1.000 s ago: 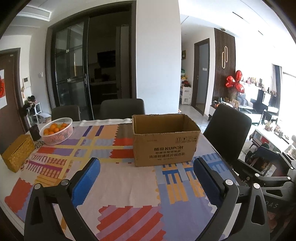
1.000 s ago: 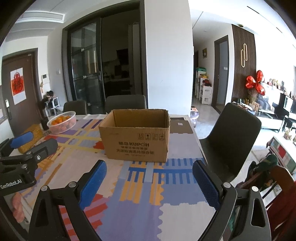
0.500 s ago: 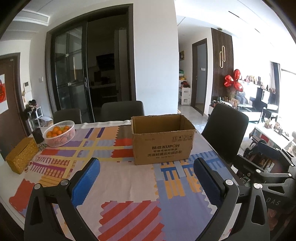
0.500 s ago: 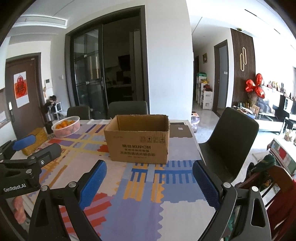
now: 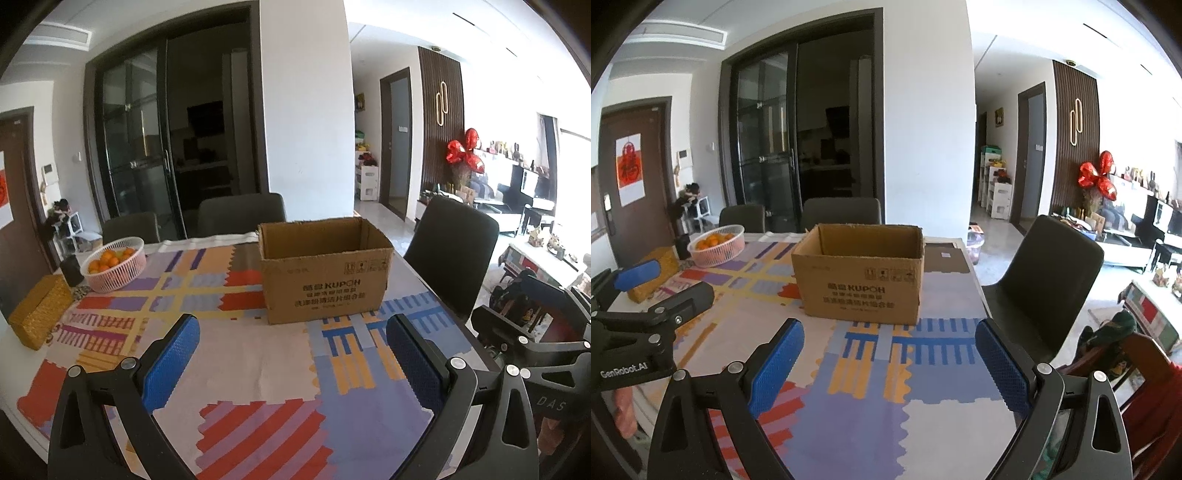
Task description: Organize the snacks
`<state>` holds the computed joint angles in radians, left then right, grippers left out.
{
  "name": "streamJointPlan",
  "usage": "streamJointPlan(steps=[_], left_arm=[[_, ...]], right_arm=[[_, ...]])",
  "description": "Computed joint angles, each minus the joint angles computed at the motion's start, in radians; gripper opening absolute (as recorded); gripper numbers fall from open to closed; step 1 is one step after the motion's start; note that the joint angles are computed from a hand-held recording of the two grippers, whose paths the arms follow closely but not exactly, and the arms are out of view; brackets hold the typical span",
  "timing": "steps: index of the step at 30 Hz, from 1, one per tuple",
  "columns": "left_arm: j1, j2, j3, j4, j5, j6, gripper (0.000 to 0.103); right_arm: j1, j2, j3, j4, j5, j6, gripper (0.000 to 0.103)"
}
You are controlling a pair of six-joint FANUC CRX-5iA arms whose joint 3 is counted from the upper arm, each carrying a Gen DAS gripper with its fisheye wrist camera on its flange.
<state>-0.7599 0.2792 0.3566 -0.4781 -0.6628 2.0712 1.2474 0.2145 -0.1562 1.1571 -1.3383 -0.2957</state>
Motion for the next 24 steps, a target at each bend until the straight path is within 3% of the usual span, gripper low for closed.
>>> streamJointPlan(steps=[12,17,24], left_arm=[[-0.016,-0.003,0.001,-0.079,0.002,0.072,0.103],[0.004,-0.008,-0.019,-0.03,0.033,0.045,0.103],[-0.001,-0.008,-0.015,-0.056,0.022,0.076,0.103]], right_arm=[[-0.01,0.006,0.002,0.0,0.001,-0.017,0.095],[-0.009,0.014,0.01,0.003,-0.01,-0.009,0.095],[-0.01,0.013,0.016,-0.005,-0.007,-0.001,0.095]])
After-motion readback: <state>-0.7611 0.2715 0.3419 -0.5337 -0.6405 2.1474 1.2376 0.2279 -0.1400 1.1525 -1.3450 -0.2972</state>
